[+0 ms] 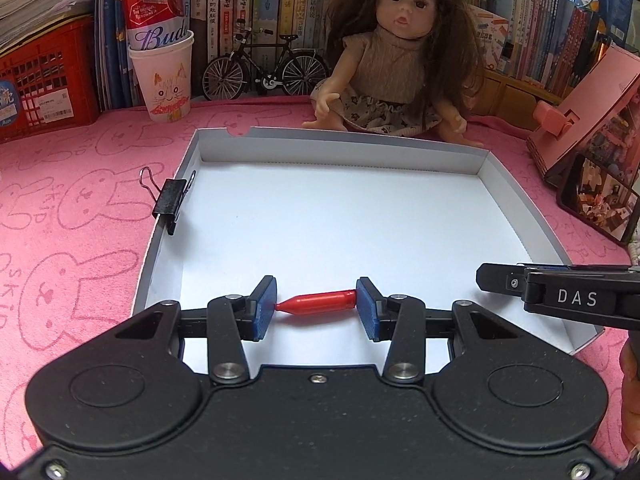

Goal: Organize rigid objects
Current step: 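Open the left tool dropping the red piece while the right tool releases the blue clip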

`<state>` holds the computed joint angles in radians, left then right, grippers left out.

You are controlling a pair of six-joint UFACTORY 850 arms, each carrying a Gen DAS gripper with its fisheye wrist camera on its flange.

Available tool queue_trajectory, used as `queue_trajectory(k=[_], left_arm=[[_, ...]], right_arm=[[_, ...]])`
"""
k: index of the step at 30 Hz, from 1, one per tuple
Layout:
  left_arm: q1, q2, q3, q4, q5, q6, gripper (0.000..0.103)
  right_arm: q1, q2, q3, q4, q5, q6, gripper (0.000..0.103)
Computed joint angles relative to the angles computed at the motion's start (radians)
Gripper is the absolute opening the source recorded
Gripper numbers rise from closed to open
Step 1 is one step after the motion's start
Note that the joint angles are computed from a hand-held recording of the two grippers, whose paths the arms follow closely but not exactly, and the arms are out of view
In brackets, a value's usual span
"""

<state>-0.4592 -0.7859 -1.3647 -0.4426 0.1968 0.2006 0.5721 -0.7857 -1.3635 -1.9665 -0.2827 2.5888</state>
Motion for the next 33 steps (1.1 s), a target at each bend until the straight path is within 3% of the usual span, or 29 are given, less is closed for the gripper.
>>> queue_trajectory(k=[2, 7, 9, 17, 26, 33], left_arm=[[-0.001, -0.002, -0.01, -0.044, -0.016, 0.055, 0.041], [0.004, 0.003, -0.004, 0.017, -0.021, -0.025, 0.043], [0.007, 0.009, 0.002, 0.046, -0.023, -0.059, 0.052], [0.002, 0.063, 0.077, 0.069, 0.06, -0.072, 0.08], [-0.008, 0.125, 0.173, 0.144, 0.127, -0.146, 0.084], [-0.035, 0.185, 0.292, 0.106, 0.252, -0.132, 0.085]], right_arm=[[0.001, -0.001, -0.001, 0.012, -0.001, -0.015, 0.046], [0.002, -0.001, -0.002, 0.016, -0.001, -0.021, 0.05], [0.003, 0.002, 0.003, -0.017, -0.002, 0.016, 0.06], [0.011, 0.024, 0.039, -0.124, -0.023, 0.129, 0.068], [0.043, 0.064, 0.115, -0.223, -0.123, 0.219, 0.079], [0.082, 0.104, 0.194, -0.271, -0.246, 0.244, 0.085]])
